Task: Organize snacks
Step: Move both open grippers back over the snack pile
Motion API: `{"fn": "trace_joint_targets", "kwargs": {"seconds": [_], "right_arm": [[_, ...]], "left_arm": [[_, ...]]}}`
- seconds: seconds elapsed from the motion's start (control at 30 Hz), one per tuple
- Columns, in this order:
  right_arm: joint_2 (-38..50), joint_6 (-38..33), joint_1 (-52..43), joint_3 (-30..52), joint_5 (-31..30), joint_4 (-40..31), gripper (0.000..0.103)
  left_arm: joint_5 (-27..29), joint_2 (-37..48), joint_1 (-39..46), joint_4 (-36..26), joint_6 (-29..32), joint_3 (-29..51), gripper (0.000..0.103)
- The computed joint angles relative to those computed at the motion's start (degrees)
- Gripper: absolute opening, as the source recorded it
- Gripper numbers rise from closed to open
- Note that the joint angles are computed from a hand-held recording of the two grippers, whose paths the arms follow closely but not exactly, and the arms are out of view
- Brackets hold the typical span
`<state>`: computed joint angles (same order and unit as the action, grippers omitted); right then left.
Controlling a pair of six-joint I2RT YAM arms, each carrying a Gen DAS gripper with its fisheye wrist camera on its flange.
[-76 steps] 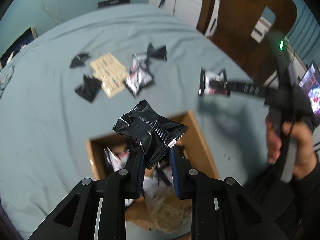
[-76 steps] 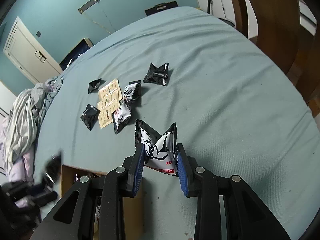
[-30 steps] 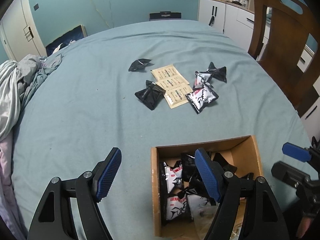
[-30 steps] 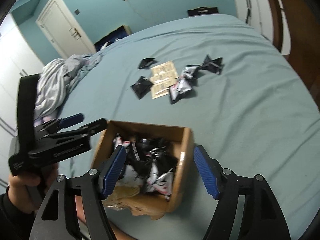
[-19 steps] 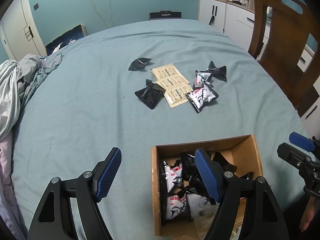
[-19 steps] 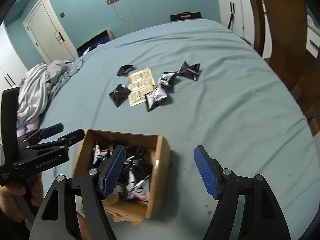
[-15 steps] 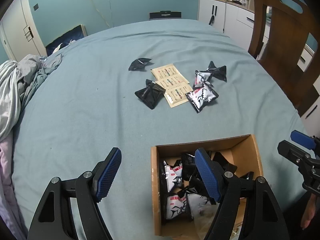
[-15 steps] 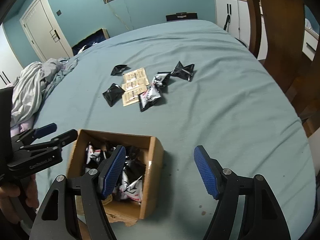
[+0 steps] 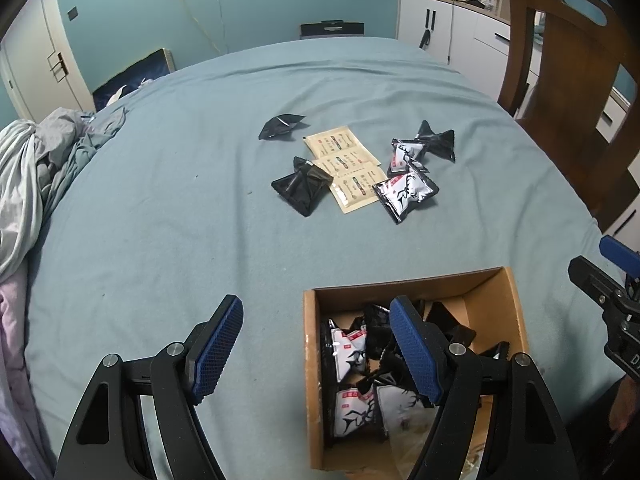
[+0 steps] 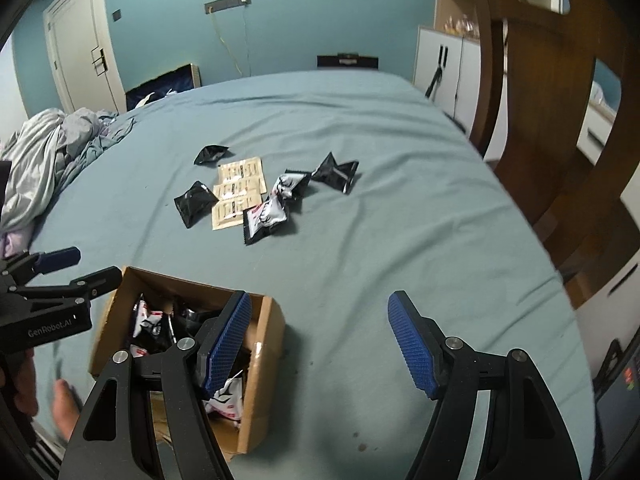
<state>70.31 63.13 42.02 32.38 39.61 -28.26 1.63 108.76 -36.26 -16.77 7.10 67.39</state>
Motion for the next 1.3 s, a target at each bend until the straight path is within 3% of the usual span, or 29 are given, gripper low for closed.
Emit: {"fn": "trace_joint_targets", "kwargs": {"seconds": [0.2,0.3,0.63,0.97,1.3], "right_arm": [[-3.20,4.16,-3.03,-1.68,-3.69,-2.37,0.070],[-5.81,1.82,-6.65,-2.80,-7.35,-1.57,0.070],[-1.74,-1.74,-8.78,0.70,-5.91,-3.85,0.070],[-1.82,-10.38,-16.96,-0.55,-12.85,2.41,0.070],[7.31,-17.49,-24.89,2.12,-19.12,8.81,0.070]], "left_arm": [[0.14,-0.55,0.00,0.12,-0.02,-0.34,0.077],[0.18,-0.64,-0.24,0.08,0.09,-0.40,0.077],[-0.31,-0.64,-1.46,-0.80,0.65,-0.12,0.077],[-0.02,-0.65,-1.62,-1.44,0.45,0.74,0.081],[0.29,1.44,-1.81,-2.74,0.57,3.20,0.083]]}}
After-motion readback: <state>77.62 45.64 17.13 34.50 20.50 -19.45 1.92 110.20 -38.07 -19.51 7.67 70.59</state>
